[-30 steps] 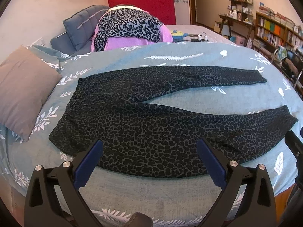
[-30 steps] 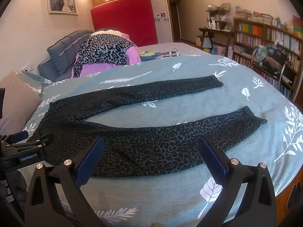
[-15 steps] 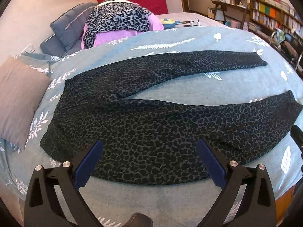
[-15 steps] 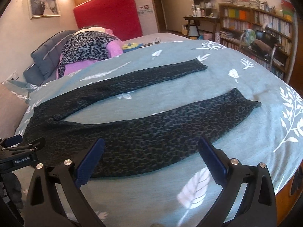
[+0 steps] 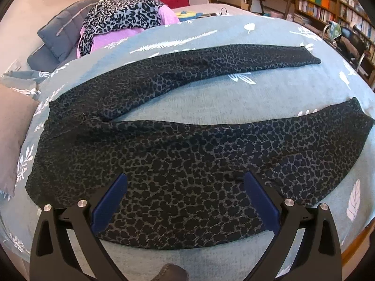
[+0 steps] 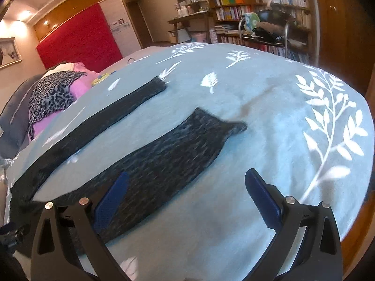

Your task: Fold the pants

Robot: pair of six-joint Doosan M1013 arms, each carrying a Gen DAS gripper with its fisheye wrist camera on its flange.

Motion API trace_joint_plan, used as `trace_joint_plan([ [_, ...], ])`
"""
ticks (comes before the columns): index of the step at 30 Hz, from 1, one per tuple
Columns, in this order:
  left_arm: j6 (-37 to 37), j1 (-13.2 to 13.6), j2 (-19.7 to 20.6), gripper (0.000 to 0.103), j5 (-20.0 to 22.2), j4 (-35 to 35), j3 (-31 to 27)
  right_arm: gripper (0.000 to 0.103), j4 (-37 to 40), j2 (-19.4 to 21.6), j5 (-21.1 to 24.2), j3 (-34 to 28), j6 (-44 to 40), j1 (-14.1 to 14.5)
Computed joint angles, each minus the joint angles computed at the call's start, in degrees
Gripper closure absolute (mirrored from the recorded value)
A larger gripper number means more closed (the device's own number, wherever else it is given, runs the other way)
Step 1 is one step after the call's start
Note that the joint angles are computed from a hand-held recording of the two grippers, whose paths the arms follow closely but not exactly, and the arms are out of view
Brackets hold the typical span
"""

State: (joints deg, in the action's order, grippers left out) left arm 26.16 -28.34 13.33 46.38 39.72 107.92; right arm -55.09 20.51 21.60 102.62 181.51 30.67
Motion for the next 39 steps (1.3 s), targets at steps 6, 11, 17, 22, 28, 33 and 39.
trace_joint_plan([
  [6,0.7,0.5,0.7,0.005,-0.4,-0.7,-0.2,0.013,2.3,2.2,0.3,-2.2,-3.5,-2.6],
  [11,1.8,1.6,1.4,0.005,-2.0,-2.3,-0.1,0.044,10.9,4.4,1.3,-4.3,-10.4,-4.5],
  [17,2.6,2.6,2.2,0.005,-3.2,-2.7,-0.1,0.097,2.2,3.5,3.7,-4.1,-2.2,-5.0],
  [22,3.4,3.0,1.9,0.005,-6.7,-2.0,1.0,0.097,2.2,2.5,7.1,-3.2,-4.0,-4.4],
  [28,4.7,3.4,2.0,0.005,-7.9,-2.9,2.1,0.075,1.9,2.2,8.1,-0.7,-3.6,-4.2],
  [33,4.1,3.9,2.0,0.005,-8.4,-3.5,3.0,0.05,-6.6,1.3,11.9,-1.3,4.0,-3.5],
  [39,4.3,3.0,1.9,0.005,-8.3,-3.8,3.5,0.042,6.2,4.4,5.3,-6.5,-19.3,-4.4],
])
